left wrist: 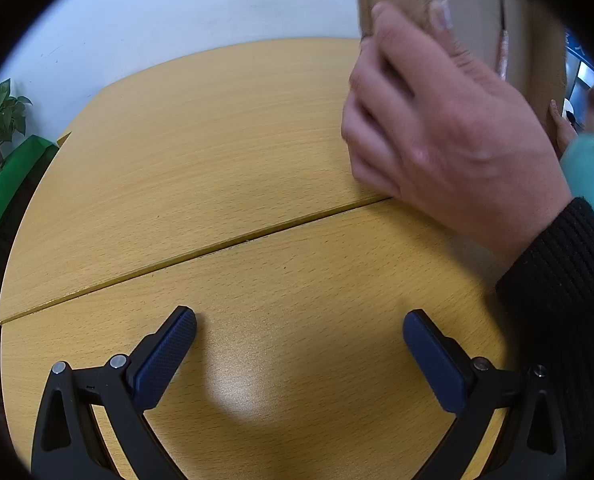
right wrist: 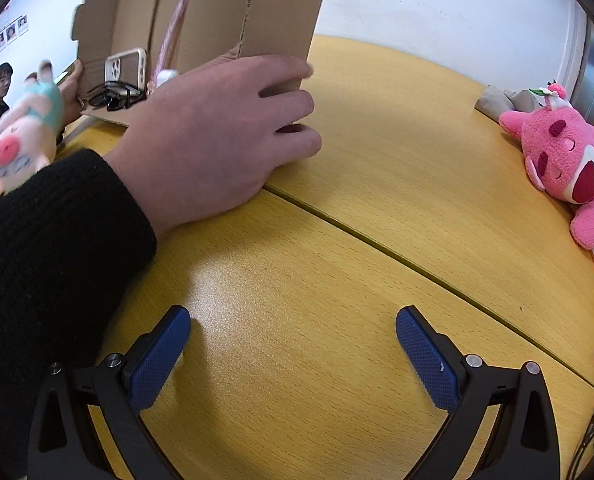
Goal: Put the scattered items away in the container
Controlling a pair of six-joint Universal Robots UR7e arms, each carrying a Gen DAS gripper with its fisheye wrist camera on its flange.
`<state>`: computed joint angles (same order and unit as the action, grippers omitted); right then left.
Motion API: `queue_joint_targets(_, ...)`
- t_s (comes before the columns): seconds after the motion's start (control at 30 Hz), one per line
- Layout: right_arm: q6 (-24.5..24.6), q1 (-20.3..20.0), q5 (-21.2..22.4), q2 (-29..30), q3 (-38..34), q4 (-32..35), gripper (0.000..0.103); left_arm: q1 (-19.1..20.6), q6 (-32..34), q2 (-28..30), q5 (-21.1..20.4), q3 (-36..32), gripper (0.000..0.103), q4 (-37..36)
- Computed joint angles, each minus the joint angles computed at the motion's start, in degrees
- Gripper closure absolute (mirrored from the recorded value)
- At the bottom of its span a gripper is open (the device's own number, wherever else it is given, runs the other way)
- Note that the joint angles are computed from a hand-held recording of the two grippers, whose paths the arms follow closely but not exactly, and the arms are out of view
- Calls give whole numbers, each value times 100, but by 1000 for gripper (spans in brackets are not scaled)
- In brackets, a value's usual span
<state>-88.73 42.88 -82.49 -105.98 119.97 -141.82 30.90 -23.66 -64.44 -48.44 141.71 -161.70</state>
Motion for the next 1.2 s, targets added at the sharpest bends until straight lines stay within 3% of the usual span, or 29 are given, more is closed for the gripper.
queue_joint_targets(1.2, 25, 23, -9, 54, -54, -15, 0, 338, 471, -20, 23, -221, 0, -67)
